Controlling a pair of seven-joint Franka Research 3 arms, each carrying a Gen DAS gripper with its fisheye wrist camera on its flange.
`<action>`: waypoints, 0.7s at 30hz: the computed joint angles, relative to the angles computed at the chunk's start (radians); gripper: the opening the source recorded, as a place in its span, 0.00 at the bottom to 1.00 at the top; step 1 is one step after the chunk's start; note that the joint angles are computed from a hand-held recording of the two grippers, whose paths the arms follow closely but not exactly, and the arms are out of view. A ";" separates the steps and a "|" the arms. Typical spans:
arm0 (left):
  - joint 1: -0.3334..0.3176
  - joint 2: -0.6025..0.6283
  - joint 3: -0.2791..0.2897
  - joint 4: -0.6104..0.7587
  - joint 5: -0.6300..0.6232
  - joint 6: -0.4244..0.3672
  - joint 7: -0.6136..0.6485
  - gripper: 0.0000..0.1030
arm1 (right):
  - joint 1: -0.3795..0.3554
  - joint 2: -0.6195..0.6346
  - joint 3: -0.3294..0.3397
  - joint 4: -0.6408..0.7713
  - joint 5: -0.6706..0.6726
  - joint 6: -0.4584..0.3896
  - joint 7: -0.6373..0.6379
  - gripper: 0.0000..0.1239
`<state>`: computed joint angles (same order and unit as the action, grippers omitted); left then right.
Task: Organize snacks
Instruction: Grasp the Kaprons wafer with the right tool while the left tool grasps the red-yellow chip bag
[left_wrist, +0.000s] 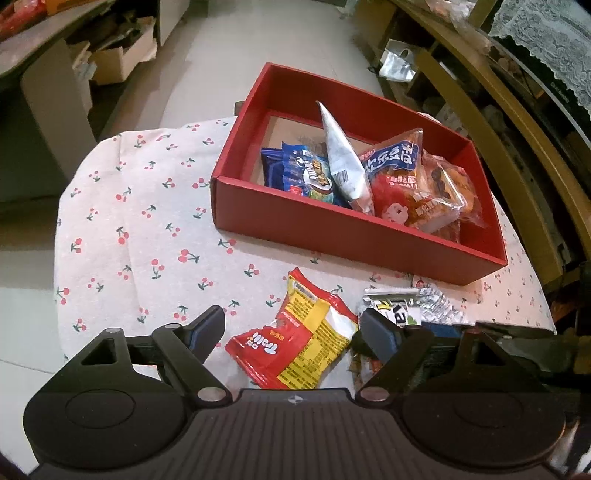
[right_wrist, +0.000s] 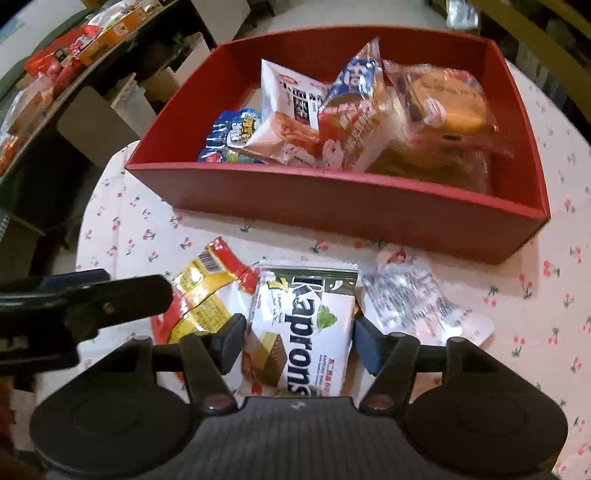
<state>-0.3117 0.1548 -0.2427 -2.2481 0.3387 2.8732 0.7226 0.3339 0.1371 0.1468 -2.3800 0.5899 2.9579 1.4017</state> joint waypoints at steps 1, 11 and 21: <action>0.002 0.002 -0.003 0.000 -0.006 0.000 0.010 0.83 | 0.010 -0.001 -0.011 -0.004 -0.032 0.007 0.022 0.52; 0.010 0.064 -0.051 0.040 -0.105 -0.022 0.256 0.84 | -0.003 -0.159 -0.031 -0.141 0.053 -0.032 -0.090 0.52; -0.029 0.145 -0.001 0.126 0.016 -0.061 0.243 0.89 | 0.019 -0.205 -0.079 -0.184 0.213 -0.082 -0.238 0.52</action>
<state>-0.3404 0.3001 -0.2433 -2.1225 0.3548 2.8125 0.9658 0.3531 -0.0682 0.0675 -2.5637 0.8032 2.8763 1.1637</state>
